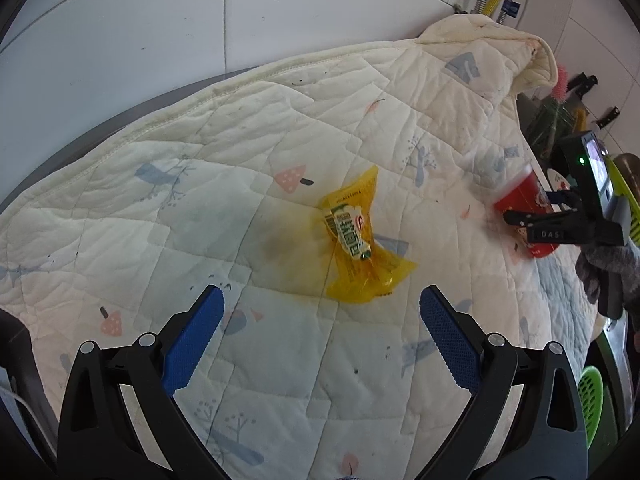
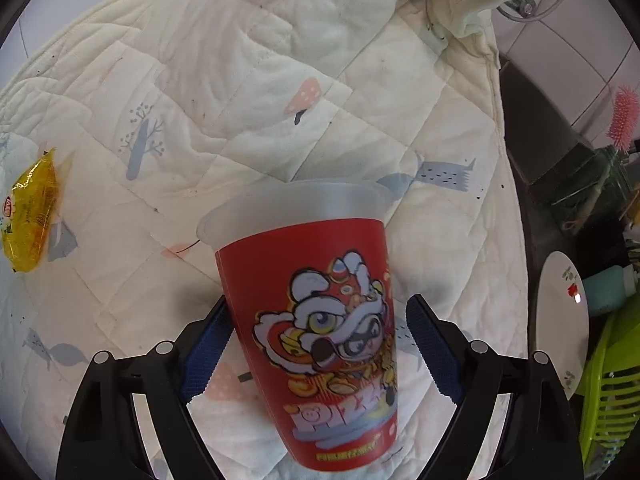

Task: Collect trash
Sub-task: 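Grasp the red printed cup with right tool while left tool grasps the yellow packet, then carry the red cup over the basket with right tool while left tool lifts the packet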

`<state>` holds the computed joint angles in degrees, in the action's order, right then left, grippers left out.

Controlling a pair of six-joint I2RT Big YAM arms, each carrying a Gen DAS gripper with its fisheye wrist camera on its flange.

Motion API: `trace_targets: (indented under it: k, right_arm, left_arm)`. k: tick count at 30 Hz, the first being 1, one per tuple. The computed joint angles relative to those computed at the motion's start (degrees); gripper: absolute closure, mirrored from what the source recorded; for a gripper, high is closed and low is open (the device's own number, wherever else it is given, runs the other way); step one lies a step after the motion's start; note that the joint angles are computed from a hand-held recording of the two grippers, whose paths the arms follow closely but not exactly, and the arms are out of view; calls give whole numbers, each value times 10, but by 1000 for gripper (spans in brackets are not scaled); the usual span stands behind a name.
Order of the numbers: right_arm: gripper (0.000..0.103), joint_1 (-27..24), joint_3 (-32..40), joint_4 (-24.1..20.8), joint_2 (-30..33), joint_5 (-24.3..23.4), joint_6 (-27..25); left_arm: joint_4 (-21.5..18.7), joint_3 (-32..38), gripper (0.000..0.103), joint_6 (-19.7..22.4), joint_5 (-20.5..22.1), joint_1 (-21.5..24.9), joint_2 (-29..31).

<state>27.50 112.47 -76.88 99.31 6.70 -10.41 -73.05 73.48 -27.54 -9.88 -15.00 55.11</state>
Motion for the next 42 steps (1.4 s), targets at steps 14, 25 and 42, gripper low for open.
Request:
trace_targets:
  k: [14, 25, 42]
  right_arm:
    - [33, -1, -71, 31, -78, -35, 41]
    - [33, 16, -168, 48, -206, -75, 80]
    - [33, 42, -288, 37, -379, -77, 162]
  left_arm:
    - [25, 38, 28, -6, 25, 31, 82]
    - [37, 24, 71, -8, 77, 48, 110]
    - [-2, 17, 91, -66, 16, -74, 19]
